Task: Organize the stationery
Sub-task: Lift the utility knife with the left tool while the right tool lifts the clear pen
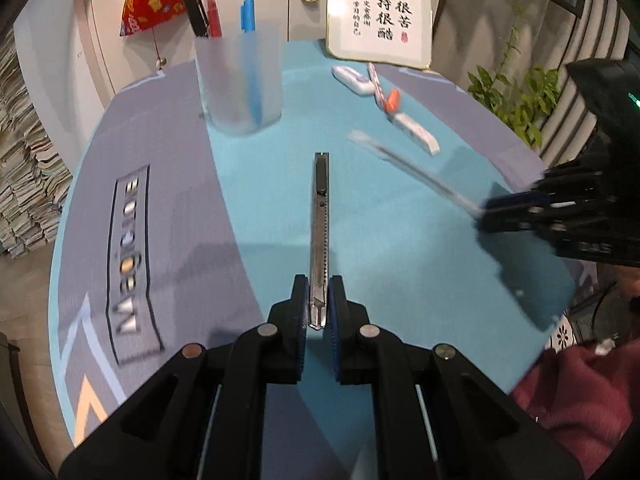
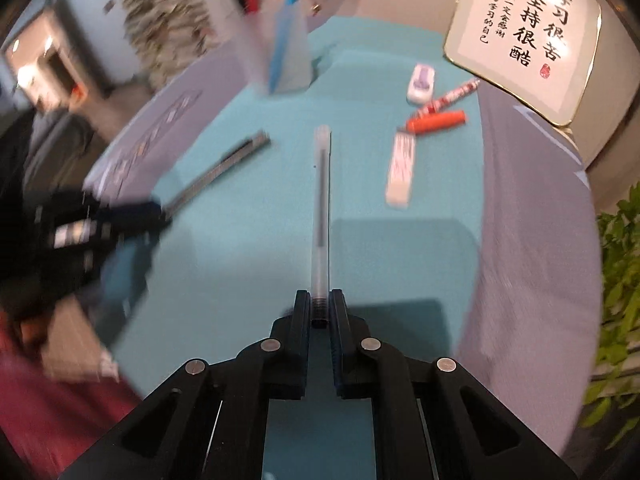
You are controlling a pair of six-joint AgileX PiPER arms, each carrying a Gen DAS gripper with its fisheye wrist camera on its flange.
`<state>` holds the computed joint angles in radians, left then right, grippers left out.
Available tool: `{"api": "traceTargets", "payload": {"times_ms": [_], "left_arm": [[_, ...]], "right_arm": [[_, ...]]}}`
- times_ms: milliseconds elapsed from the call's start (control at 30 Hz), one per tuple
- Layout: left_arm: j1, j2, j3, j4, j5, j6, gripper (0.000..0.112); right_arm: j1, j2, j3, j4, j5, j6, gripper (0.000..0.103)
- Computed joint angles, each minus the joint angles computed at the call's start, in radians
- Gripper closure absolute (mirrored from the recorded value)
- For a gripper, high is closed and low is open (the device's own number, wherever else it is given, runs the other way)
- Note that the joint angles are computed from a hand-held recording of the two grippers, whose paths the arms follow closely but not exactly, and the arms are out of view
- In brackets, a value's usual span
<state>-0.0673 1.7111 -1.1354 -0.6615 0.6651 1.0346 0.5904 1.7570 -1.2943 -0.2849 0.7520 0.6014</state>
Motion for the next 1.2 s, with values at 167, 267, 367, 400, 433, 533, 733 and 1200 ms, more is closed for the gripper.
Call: {"api": "traceTargets", "payload": {"times_ms": [167, 267, 367, 400, 433, 533, 733, 1200], "left_arm": [[-0.001, -0.025, 0.002, -0.021, 0.008, 0.013, 0.100], [-0.029, -0.024, -0.014, -0.017, -0.035, -0.001, 0.082], [-0.074, 0.022, -0.079, 0.039, -0.068, -0.064, 0.083], [-0.086, 0.048, -0.114, 0.063, -0.063, -0.098, 0.083], [-0.092, 0.069, -0.141, 0.082, -0.058, -0.124, 0.083], [-0.101, 0.150, -0.252, 0.112, 0.010, -0.196, 0.083], [-0.125, 0.183, -0.311, 0.146, 0.030, -0.240, 0.083], [-0.143, 0.237, -0.368, 0.221, 0.049, -0.324, 0.097]], "right_arm": [[0.022, -0.072, 0.056, -0.051, -0.016, 0.021, 0.081], [0.014, -0.061, 0.036, -0.115, -0.065, 0.104, 0.062], [0.010, 0.000, -0.048, -0.157, -0.060, 0.134, 0.062], [-0.007, 0.030, -0.089, -0.123, -0.059, 0.088, 0.062], [-0.019, 0.057, -0.129, -0.093, -0.049, 0.057, 0.062], [-0.045, 0.128, -0.227, -0.037, -0.020, 0.003, 0.063], [-0.044, 0.197, -0.324, -0.035, 0.033, -0.035, 0.064], [-0.068, 0.296, -0.437, 0.012, 0.096, -0.139, 0.090]]}}
